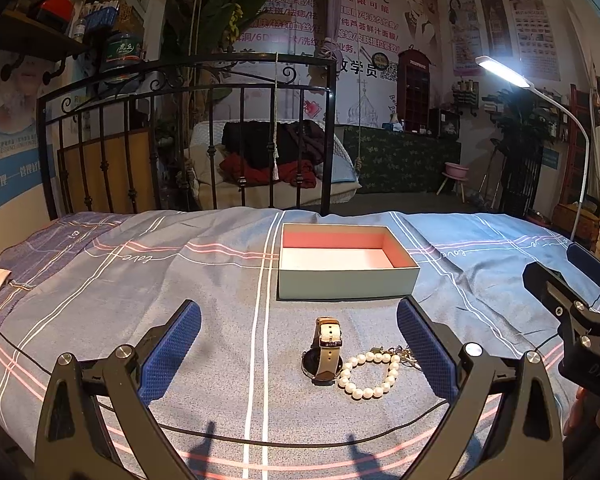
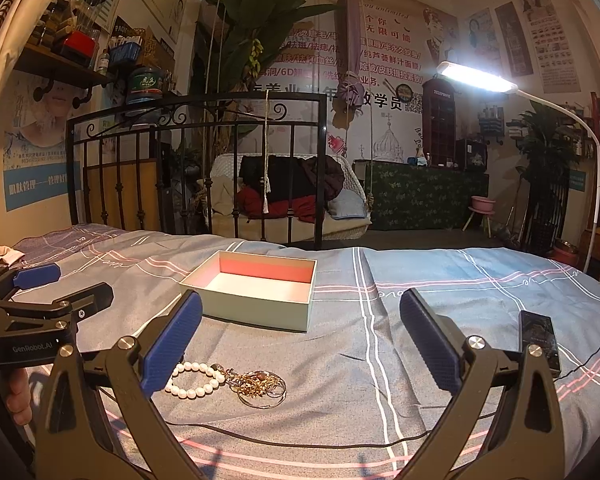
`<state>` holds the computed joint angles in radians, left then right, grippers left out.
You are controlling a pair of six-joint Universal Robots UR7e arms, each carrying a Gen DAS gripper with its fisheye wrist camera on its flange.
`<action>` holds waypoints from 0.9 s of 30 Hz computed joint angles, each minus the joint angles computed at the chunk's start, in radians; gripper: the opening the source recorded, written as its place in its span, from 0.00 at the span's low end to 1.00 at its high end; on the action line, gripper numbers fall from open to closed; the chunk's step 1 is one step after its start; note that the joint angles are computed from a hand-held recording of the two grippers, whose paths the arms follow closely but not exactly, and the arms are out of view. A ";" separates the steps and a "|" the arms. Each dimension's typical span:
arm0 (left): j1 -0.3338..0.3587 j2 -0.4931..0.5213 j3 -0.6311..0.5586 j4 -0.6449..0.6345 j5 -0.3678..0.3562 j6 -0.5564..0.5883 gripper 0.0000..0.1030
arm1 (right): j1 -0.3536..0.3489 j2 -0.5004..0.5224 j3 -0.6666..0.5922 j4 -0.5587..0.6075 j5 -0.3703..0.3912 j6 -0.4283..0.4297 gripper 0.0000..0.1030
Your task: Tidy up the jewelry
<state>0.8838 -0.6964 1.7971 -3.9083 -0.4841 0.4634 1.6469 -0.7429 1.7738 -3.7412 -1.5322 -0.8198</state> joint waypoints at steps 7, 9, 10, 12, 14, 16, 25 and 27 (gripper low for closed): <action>0.001 0.003 0.001 0.006 -0.006 -0.004 0.94 | -0.003 0.009 -0.006 -0.003 0.002 -0.002 0.95; 0.001 0.003 0.000 0.006 -0.005 -0.004 0.94 | -0.004 0.010 -0.007 -0.002 0.002 -0.002 0.95; 0.001 0.001 0.002 0.009 -0.007 -0.007 0.94 | -0.003 0.010 -0.006 -0.004 0.002 -0.002 0.95; 0.001 0.003 0.000 0.005 -0.004 -0.001 0.94 | -0.003 0.009 -0.007 -0.002 0.002 -0.002 0.95; 0.001 0.002 -0.001 0.003 -0.003 0.003 0.94 | -0.004 0.011 -0.007 -0.007 0.002 -0.003 0.95; 0.000 0.002 0.001 0.005 -0.003 0.001 0.94 | -0.005 0.011 -0.007 -0.005 0.003 -0.003 0.95; -0.001 0.002 0.005 -0.002 0.004 0.006 0.94 | -0.004 0.006 -0.007 0.001 0.002 -0.002 0.95; -0.001 -0.001 0.009 0.004 0.001 0.001 0.94 | -0.004 0.006 -0.006 -0.002 0.001 -0.001 0.95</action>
<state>0.8825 -0.6972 1.8057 -3.9040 -0.4830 0.4640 1.6425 -0.7366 1.7681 -3.7429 -1.5312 -0.8208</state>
